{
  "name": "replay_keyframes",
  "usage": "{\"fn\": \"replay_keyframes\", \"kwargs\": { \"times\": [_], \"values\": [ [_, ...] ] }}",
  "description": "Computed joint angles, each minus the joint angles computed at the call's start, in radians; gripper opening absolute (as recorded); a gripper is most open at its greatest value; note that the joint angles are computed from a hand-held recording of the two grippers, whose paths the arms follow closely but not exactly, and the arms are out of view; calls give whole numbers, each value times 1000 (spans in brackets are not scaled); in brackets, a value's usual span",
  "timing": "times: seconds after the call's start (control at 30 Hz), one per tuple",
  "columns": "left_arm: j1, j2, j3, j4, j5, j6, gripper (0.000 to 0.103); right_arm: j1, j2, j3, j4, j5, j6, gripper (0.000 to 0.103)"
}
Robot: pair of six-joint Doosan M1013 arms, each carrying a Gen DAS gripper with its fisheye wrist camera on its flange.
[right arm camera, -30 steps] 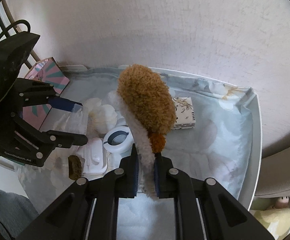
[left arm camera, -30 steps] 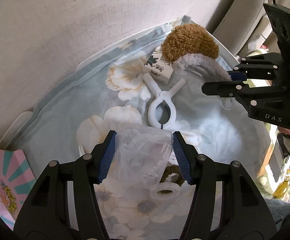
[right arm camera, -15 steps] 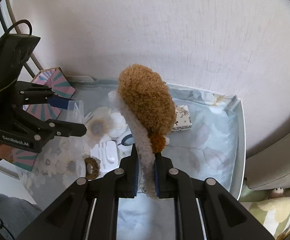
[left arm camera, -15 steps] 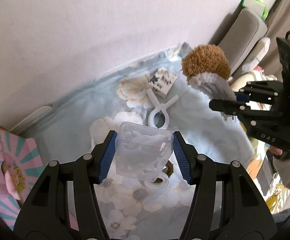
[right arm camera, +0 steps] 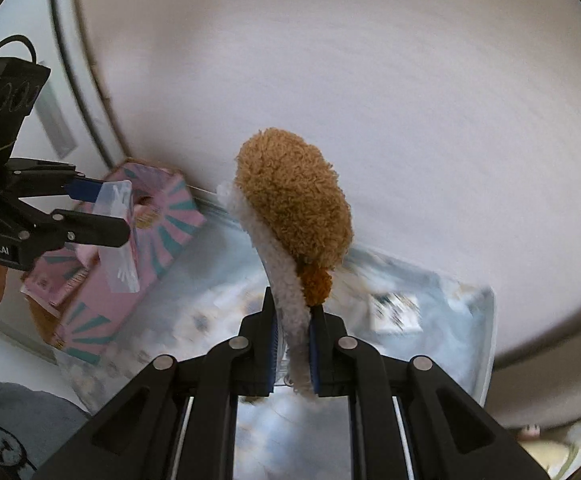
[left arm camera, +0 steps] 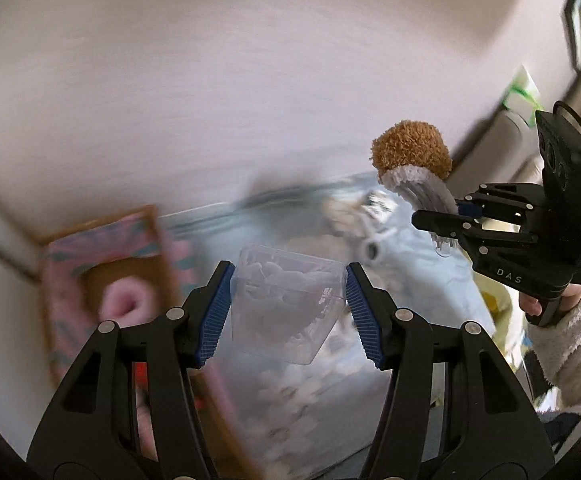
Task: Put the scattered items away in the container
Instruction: 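Carry the clear bag and brown plush into the cardboard box and release both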
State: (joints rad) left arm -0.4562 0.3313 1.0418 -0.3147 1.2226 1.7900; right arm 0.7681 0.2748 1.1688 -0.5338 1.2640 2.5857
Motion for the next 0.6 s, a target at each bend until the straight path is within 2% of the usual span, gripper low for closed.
{"fn": "replay_keyframes", "kwargs": {
  "times": [0.2, 0.37, 0.5, 0.6],
  "values": [
    [61, -70, 83, 110, -39, -94, 54, -10, 122, -187, 64, -35, -211, 12],
    [89, -110, 163, 167, -44, -160, 54, -21, 231, -345, 161, -50, -366, 12],
    [101, -134, 231, 164, -45, -203, 54, -27, 339, -502, 258, -10, -489, 12],
    [112, -150, 277, 138, -50, -212, 54, -29, 426, -631, 318, 53, -564, 12]
  ]
}}
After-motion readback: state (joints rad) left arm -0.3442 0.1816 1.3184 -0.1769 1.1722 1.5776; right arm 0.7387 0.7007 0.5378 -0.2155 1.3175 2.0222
